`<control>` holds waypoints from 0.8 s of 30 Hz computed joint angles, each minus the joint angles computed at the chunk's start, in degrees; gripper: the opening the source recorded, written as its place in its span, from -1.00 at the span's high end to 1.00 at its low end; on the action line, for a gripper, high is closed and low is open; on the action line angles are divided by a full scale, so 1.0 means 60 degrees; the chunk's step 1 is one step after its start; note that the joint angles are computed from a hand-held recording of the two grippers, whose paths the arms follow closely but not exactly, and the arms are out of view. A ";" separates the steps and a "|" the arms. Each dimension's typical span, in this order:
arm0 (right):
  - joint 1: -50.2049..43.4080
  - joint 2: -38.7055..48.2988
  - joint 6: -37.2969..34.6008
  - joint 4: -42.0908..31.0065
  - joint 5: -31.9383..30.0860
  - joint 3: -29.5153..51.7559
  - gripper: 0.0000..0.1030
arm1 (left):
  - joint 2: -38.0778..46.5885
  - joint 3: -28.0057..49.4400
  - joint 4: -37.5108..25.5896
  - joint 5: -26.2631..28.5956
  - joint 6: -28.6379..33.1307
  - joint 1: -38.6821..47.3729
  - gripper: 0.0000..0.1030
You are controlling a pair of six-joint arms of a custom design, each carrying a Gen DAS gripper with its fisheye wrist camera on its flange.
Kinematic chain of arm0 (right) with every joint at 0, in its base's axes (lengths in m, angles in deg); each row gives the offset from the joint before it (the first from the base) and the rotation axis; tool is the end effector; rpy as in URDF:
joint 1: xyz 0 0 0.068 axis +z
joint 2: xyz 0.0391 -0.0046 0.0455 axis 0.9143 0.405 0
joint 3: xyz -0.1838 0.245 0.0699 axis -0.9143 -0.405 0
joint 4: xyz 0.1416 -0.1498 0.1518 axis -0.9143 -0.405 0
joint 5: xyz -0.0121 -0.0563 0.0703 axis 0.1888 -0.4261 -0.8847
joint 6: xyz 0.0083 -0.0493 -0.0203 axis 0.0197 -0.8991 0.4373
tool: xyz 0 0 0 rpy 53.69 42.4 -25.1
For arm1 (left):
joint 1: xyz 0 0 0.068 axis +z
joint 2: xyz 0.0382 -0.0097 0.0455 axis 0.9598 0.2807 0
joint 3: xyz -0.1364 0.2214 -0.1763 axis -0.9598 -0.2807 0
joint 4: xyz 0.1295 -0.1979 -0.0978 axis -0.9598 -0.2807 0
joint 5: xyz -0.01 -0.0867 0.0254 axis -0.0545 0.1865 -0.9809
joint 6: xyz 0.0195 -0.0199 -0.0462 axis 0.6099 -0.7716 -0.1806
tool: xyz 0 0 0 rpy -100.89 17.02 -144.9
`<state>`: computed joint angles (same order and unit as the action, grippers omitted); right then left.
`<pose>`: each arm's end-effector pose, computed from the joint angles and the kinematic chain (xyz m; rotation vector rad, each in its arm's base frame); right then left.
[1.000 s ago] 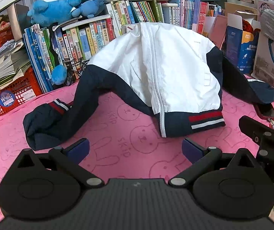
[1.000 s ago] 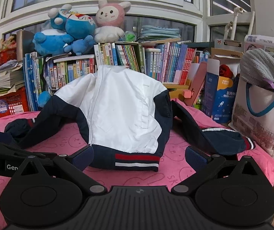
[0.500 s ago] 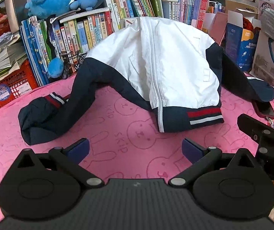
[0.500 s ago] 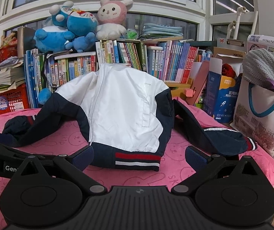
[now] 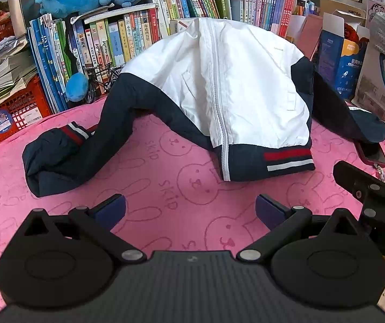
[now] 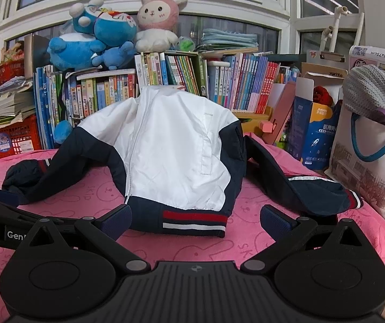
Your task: Fold clothes
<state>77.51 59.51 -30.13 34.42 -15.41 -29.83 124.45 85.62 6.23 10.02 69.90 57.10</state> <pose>0.1773 0.0326 0.1636 -0.1332 2.0387 0.0486 0.2033 -0.0531 0.1266 0.0942 2.3141 0.0291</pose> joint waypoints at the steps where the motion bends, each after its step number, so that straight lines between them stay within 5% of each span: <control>1: 0.0002 0.0001 0.0002 -0.0017 -0.0002 0.0010 -1.00 | 0.0012 -0.0001 0.0005 0.0009 -0.0004 0.0006 -1.00; 24: 0.0073 0.0103 0.0104 -0.0107 0.0038 0.0075 -1.00 | 0.0052 0.0147 -0.0295 0.0079 -0.0073 0.0061 -1.00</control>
<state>77.94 60.13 -29.51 33.78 -15.19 -29.37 124.76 86.50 4.46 10.49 69.47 57.46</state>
